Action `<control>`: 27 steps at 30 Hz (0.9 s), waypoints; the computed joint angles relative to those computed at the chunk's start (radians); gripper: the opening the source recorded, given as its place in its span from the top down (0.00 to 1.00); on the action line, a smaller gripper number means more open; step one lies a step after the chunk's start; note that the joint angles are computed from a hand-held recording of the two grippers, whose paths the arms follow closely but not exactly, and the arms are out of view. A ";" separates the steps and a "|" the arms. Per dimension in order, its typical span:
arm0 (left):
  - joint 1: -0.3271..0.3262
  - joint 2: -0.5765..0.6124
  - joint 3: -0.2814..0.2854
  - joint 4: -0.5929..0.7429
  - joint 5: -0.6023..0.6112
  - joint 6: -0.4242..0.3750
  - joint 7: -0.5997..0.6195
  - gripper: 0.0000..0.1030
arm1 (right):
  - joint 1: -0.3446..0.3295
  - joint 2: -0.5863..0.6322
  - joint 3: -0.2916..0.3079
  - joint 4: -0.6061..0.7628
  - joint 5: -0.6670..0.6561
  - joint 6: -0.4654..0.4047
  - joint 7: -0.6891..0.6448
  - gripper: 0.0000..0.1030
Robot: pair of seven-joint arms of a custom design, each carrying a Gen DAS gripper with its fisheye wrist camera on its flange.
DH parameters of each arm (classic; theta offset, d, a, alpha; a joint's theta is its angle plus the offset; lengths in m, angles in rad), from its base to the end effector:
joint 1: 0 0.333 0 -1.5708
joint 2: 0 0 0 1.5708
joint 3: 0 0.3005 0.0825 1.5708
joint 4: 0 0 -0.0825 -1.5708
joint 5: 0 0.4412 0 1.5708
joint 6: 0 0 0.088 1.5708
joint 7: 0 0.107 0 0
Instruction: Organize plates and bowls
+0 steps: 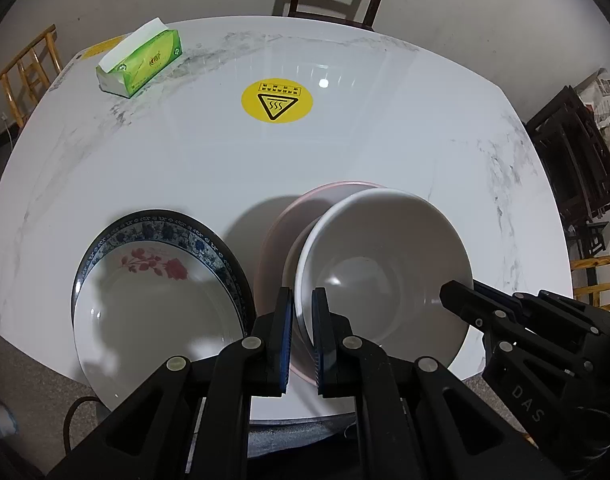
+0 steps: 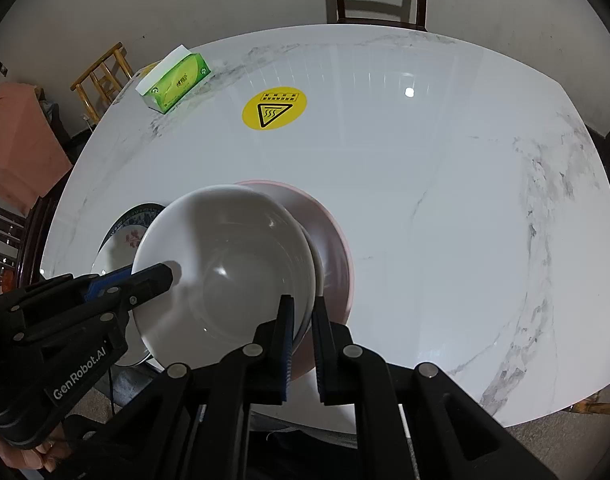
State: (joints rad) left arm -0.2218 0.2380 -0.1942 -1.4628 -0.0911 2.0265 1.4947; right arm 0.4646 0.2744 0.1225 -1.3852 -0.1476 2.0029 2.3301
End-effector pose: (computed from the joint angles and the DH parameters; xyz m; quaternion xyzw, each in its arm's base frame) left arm 0.6584 -0.2811 0.5603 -0.5840 0.7923 -0.1743 0.0279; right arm 0.6156 0.3854 0.5735 -0.6437 0.7438 -0.0742 0.1642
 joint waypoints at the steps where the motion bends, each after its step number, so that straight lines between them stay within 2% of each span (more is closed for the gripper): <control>1: 0.000 0.001 0.000 0.001 -0.001 0.000 0.000 0.94 | -0.001 0.001 0.000 0.001 0.003 0.000 0.000 0.91; 27: -0.001 0.037 0.002 0.011 -0.005 0.004 0.007 0.93 | -0.010 0.031 -0.001 0.010 0.041 -0.001 -0.012 0.88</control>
State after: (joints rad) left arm -0.2233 0.2753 -0.1924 -1.4521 -0.0960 2.0305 1.5017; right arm 0.4541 0.3052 0.1213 -1.3753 -0.1064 2.0022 2.3180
